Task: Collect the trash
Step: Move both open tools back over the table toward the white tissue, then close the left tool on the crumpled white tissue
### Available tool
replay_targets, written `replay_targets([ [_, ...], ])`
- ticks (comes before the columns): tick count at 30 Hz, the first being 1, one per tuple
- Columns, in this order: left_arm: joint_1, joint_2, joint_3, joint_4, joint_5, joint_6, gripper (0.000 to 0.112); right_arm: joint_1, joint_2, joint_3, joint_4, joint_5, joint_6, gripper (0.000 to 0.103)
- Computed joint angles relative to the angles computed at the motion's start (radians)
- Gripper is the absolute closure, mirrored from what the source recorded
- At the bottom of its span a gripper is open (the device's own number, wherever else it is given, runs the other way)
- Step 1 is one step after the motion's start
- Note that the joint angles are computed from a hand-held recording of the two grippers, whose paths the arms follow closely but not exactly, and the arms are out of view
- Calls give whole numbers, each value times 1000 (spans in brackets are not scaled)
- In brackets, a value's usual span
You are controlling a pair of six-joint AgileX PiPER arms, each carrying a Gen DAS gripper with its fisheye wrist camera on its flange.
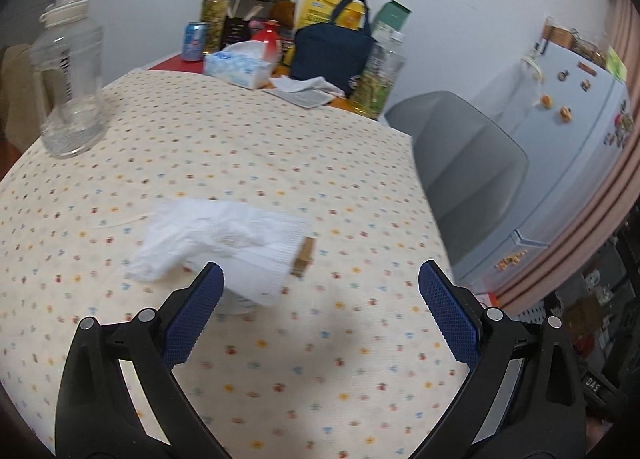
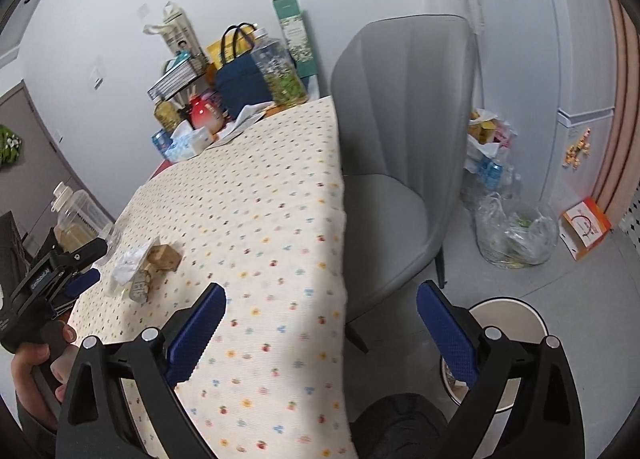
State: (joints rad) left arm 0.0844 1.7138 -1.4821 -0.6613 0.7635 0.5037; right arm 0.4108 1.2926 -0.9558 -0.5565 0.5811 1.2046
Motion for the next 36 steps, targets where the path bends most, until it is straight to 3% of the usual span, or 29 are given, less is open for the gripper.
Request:
replay_targets([
  [14,165,74,-19,-27,38,33,16,65,143,-115,10,-18,-11,9],
  [21,199,108,-33,1,57,63,24,80,164,-127,1,-11,-1,9],
  [28,169,115,-23,162,22,15,31,84,180,-126,2,-21,10,9],
  [36,110,137,-70,327,-46,-65,31,68,169,-104,12,-31,6,9],
])
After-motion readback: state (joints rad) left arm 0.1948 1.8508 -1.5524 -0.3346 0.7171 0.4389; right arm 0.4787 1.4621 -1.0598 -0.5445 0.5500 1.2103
